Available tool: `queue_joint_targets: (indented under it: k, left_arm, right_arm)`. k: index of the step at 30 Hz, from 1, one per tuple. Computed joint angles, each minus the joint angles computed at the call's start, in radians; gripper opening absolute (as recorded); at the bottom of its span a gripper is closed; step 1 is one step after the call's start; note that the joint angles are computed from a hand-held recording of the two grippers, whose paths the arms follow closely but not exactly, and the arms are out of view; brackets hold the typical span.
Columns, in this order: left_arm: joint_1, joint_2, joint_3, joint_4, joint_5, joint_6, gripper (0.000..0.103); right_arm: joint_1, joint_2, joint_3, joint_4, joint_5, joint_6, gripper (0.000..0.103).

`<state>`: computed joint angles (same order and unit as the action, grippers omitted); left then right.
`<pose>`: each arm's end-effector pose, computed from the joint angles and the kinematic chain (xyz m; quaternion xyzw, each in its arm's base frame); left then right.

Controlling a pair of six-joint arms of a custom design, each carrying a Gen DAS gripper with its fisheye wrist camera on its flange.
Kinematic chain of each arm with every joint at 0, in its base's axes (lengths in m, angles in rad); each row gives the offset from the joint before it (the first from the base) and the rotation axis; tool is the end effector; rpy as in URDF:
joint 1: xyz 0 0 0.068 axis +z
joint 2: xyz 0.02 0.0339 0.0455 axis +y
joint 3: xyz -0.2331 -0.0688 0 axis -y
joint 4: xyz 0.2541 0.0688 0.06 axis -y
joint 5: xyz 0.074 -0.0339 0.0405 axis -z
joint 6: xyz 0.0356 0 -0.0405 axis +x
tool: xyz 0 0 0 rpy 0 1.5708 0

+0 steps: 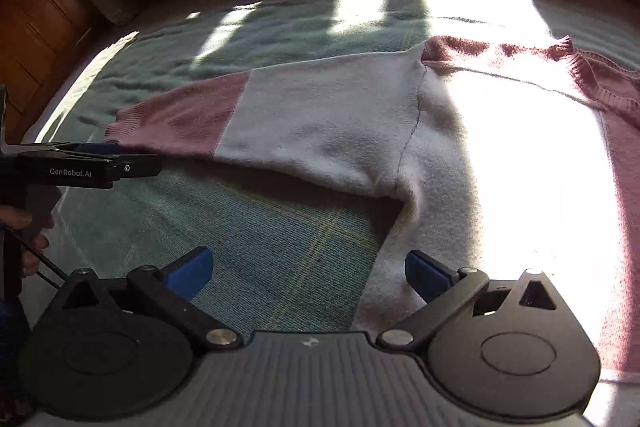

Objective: Fold clothes

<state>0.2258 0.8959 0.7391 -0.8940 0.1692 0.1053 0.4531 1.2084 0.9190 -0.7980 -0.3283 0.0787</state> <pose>0.1855 0.0365 0.2204 -0.0363 0.9625 -0.0383 0.2661 0.2180 0.1189 0.2211 -0.2167 0.9339 0.2151 0.1861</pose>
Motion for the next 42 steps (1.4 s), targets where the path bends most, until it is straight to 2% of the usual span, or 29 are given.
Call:
queue_joint_targets:
  k: [3, 6, 9, 15, 19, 23, 27, 32, 38, 41, 42]
  left_arm:
    - [-0.04, -0.001, 0.011, -0.024, -0.018, -0.044, 0.102]
    - [-0.087, 0.006, 0.028, -0.046, -0.037, -0.09, 0.102]
    - [-0.14, -0.003, 0.041, -0.06, -0.058, -0.136, 0.102]
    - [-0.287, -0.031, 0.067, -0.098, -0.13, -0.241, 0.102]
    - [-0.453, -0.038, 0.096, -0.131, -0.211, -0.356, 0.102]
    - [-0.651, 0.021, 0.152, -0.136, -0.281, -0.493, 0.102]
    - [-0.825, 0.178, 0.262, -0.085, -0.339, -0.569, 0.102]
    - [-0.967, 0.431, 0.461, 0.012, -0.353, -0.622, 0.102]
    - [-1.064, 0.693, 0.651, 0.104, -0.32, -0.682, 0.102]
    - [-1.105, 0.789, 0.728, 0.115, -0.326, -0.688, 0.102]
    - [-1.117, 0.826, 0.761, 0.112, -0.326, -0.689, 0.102]
  right_arm:
    - [-0.016, 0.013, 0.001, -0.09, -0.017, -0.007, 0.103]
    - [-0.024, -0.048, -0.012, -0.172, -0.062, 0.014, 0.103]
    - [-0.044, -0.107, -0.014, -0.226, -0.063, 0.013, 0.103]
    - [-0.203, -0.164, -0.012, -0.236, 0.002, -0.135, 0.103]
    - [-0.387, -0.169, -0.047, -0.214, 0.044, -0.298, 0.103]
    - [-0.57, -0.186, -0.12, -0.219, 0.022, -0.52, 0.103]
    - [-0.749, -0.284, -0.168, -0.356, -0.041, -0.841, 0.103]
    - [-1.009, -0.211, -0.066, -0.558, -0.129, -1.209, 0.103]
    - [-1.13, 0.021, 0.052, -0.303, -0.192, -1.218, 0.103]
    - [-1.174, 0.153, 0.091, -0.186, -0.179, -1.212, 0.103]
    - [-1.197, 0.196, 0.111, -0.184, -0.163, -1.22, 0.103]
